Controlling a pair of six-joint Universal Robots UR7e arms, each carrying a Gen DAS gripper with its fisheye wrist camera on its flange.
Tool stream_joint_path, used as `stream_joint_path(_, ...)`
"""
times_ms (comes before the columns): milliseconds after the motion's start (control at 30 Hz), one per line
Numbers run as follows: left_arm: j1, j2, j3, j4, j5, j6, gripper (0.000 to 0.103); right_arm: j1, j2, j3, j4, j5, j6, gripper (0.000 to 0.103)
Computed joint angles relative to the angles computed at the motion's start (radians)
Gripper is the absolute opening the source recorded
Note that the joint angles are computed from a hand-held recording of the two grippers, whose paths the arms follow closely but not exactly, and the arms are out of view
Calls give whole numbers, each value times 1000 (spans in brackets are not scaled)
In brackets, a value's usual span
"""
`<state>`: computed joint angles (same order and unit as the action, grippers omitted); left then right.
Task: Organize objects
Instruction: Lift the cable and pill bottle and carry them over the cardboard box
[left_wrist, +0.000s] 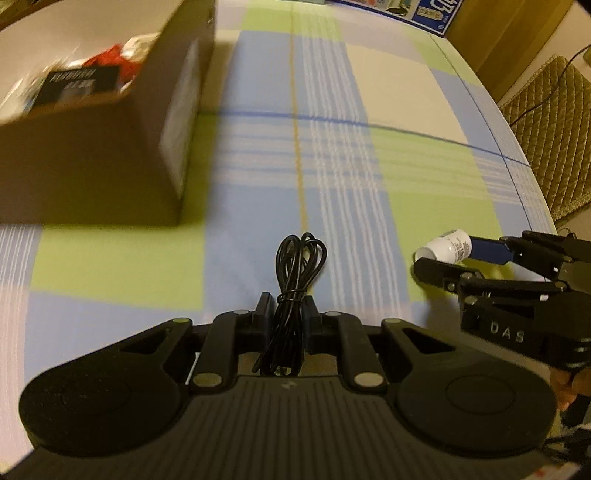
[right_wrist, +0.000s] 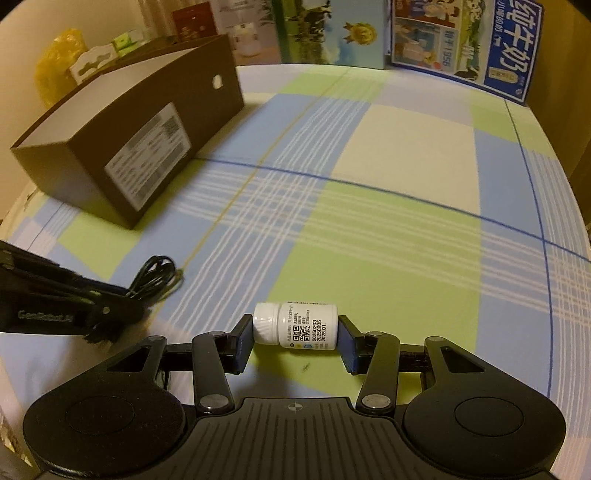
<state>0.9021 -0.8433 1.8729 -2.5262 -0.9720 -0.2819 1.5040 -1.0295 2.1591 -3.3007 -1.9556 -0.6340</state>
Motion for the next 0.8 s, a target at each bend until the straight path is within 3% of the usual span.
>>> stream_joint_path(300, -7, -96, 95, 29, -22, -36, 14, 17, -7, 40, -12, -7, -1, 44)
stream_joint_path(433, -10, -112, 112, 35, -41, -13, 23, 24, -10, 52, -13, -12, 2, 44)
stream_joint_path(800, -22, -109, 144, -27, -6, -2, 16, 30, -25, 84, -18, -9, 14, 44)
